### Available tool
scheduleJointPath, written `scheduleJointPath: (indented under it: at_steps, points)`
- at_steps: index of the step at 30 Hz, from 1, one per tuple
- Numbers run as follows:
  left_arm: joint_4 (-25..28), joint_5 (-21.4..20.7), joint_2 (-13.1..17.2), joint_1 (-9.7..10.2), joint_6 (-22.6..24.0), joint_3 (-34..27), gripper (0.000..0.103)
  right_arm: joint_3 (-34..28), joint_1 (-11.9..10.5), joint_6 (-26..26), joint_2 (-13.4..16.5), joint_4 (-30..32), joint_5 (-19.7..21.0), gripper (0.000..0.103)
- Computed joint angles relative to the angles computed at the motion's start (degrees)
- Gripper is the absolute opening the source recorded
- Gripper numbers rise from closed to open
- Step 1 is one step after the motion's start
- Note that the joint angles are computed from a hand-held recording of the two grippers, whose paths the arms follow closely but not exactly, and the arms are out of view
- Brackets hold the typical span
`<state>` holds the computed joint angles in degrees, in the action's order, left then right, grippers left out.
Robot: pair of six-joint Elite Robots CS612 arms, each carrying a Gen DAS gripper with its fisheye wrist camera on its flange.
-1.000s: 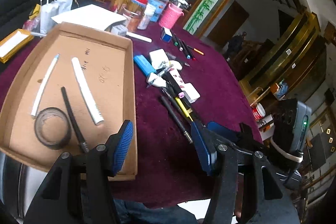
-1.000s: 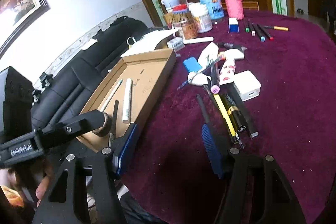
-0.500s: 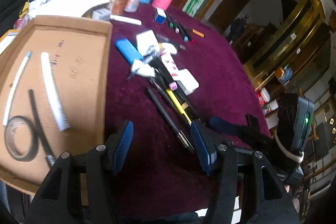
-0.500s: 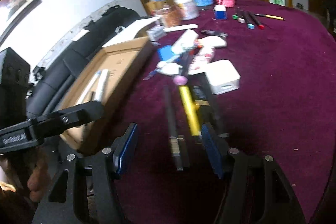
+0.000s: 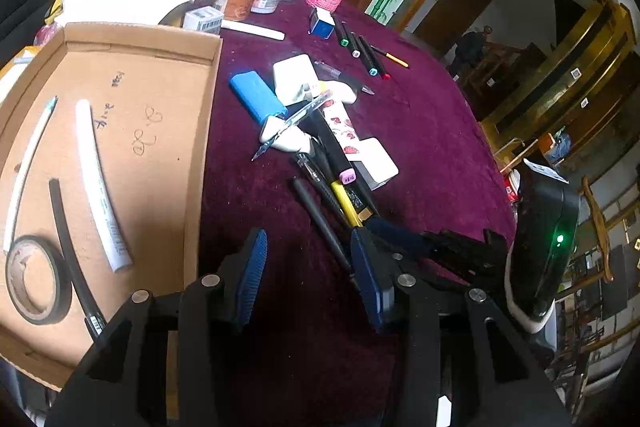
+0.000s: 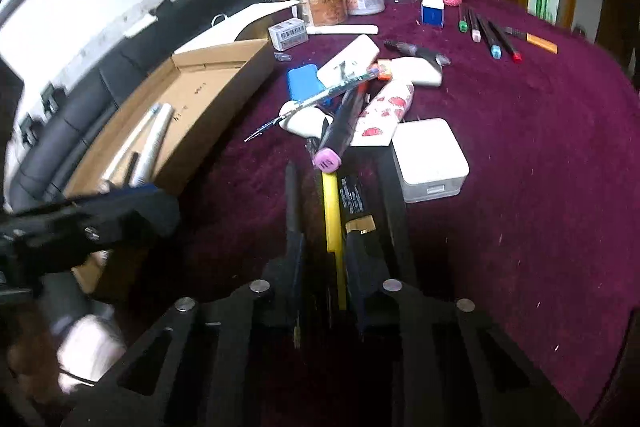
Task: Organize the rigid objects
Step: 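Grasp a black pen with the left tool while the right tool grasps a yellow pen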
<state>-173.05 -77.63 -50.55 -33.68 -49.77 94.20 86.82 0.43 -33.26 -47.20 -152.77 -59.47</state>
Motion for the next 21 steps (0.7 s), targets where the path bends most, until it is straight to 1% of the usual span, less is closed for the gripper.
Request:
scheduleJointPath:
  at_steps: [1,3,4,5,8,9,11,13,15,17,19,21]
  points:
    - [0.4,0.1,0.1,-0.02,0.2,-0.2,0.042,0.1,0.2,-0.2,0.0,-0.5,-0.6,0.018]
    - [1.4,-0.7,0.3,0.13,0.3,-0.7,0.042,-0.1,0.7,-0.7,0.2,-0.1,-2.6,0.014]
    - [1.4,-1.4,0.4,0.24,0.2,-0.8,0.042,0.2,0.8,-0.3,0.2,-1.7,-3.4,0.010]
    - [1.5,-1.9,0.5,0.32,0.2,-0.9,0.042,0.1,0.6,0.3,0.2,-1.4,-3.1,0.007]
    - [2.1,-2.4,0.9,0.36,0.4,-1.4,0.042,0.1,-1.1,2.9,0.1,0.3,1.9,0.007]
    - [2.6,-3.0,1.2,0.44,0.5,-1.9,0.042,0.1,-1.4,3.4,0.0,0.9,2.6,0.007]
    - [4.2,-5.2,2.0,0.69,0.1,-3.1,0.042,0.5,-2.2,3.5,-0.2,2.5,4.2,0.007]
    - [5.7,-8.3,3.1,0.97,0.4,-4.8,0.041,1.3,-2.9,2.9,-0.6,3.4,5.2,0.007]
    - [7.8,-11.0,4.2,1.23,1.1,-6.5,0.029,2.4,-3.5,2.9,-1.0,3.2,5.6,0.007]
    - [9.3,-12.8,5.0,1.41,0.4,-7.7,0.027,3.3,-4.0,3.6,-1.4,2.7,6.1,0.007]
    - [11.5,-12.2,5.5,1.37,0.1,-8.9,0.026,4.2,-4.5,4.2,-1.7,1.5,6.7,0.007]
    - [12.0,-11.0,5.9,1.32,-0.2,-9.7,0.026,4.4,-4.7,4.7,-1.7,1.1,7.0,0.007]
